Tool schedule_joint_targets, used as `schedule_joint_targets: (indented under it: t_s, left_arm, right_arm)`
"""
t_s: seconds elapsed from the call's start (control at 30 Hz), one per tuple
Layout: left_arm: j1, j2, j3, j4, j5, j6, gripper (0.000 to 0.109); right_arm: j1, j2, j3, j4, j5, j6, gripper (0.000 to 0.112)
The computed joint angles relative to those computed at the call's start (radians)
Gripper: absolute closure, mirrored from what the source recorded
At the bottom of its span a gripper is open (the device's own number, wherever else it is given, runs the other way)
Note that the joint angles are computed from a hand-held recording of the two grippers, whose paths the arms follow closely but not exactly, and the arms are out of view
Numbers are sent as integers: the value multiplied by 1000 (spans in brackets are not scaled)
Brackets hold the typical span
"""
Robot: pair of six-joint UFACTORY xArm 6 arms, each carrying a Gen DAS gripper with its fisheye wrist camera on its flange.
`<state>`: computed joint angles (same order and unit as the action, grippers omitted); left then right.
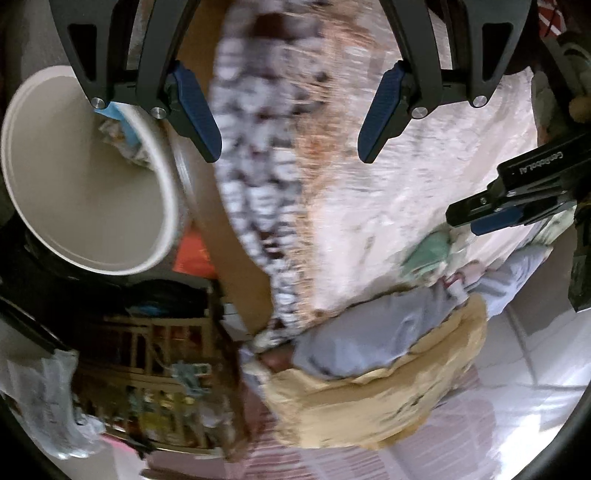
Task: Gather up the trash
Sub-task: 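Move both open tools back over the trash on the bed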
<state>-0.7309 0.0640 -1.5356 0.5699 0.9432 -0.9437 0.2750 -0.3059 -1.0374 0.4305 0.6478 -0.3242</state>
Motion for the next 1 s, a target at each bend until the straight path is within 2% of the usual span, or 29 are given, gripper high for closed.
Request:
schedule_joint_targets:
  t_s: [0.33,0.57,0.8,1.0]
  left_arm:
    - [94,-224,289,-14,-27,-61,51]
    - [218,-375,479,-57,-83,-82,51]
    - [339,-420,571,-148,-164,-50,51]
    - [404,-359,555,-190,-260,-16,51]
  right_arm:
    - [154,85,-77,-47,16,39,38]
    - [222,164,-141,-65,30,41,38]
    - [263,247,-221,-50,44,19,38]
    - [294,341,-323,-42,60,7,38]
